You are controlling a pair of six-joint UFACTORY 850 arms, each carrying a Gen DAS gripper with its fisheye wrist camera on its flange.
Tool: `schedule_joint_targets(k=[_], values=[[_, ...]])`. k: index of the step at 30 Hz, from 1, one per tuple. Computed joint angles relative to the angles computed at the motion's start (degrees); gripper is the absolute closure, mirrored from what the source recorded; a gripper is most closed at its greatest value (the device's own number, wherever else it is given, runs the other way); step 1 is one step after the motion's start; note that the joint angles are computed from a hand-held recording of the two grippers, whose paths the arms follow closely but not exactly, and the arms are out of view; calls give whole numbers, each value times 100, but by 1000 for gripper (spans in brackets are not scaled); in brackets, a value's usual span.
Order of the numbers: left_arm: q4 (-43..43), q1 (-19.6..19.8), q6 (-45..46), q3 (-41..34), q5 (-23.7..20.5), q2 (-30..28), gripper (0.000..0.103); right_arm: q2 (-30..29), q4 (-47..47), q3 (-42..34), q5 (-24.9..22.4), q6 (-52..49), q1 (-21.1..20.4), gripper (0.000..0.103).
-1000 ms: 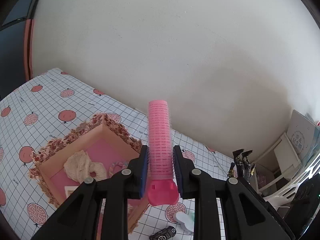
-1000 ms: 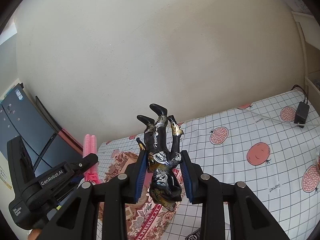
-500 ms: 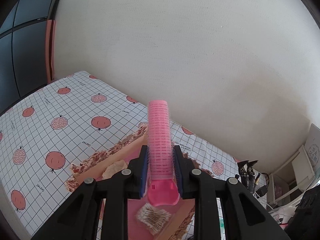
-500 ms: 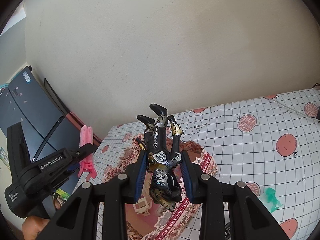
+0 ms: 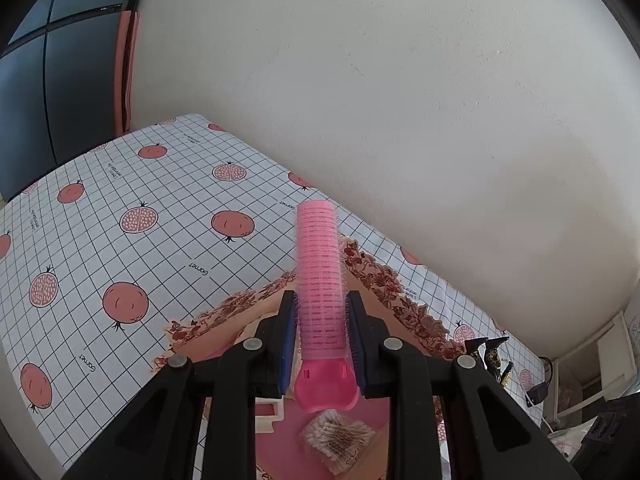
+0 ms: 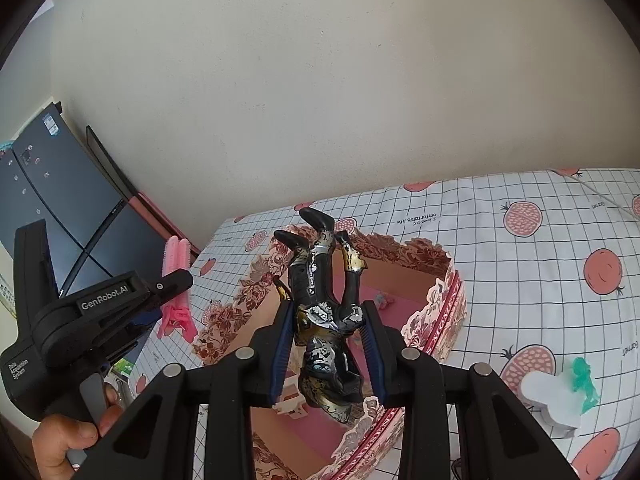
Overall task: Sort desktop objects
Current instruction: 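Lift the roller and action figure and carry both over the floral box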
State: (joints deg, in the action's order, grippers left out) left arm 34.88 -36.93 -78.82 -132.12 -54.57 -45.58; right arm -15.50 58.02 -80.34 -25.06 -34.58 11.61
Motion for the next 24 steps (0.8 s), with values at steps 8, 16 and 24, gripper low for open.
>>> schedule_joint_targets(k=[8, 16, 24], values=[[-411, 119, 9, 90, 53, -92, 78, -272, -300, -126, -64, 274, 107, 67], [-983, 249, 49, 225, 242, -204, 78, -467, -552, -231, -112, 519, 138, 67], [-1432, 325, 136, 312, 364, -278, 78, -544, -758, -303, -131, 663, 199, 67]])
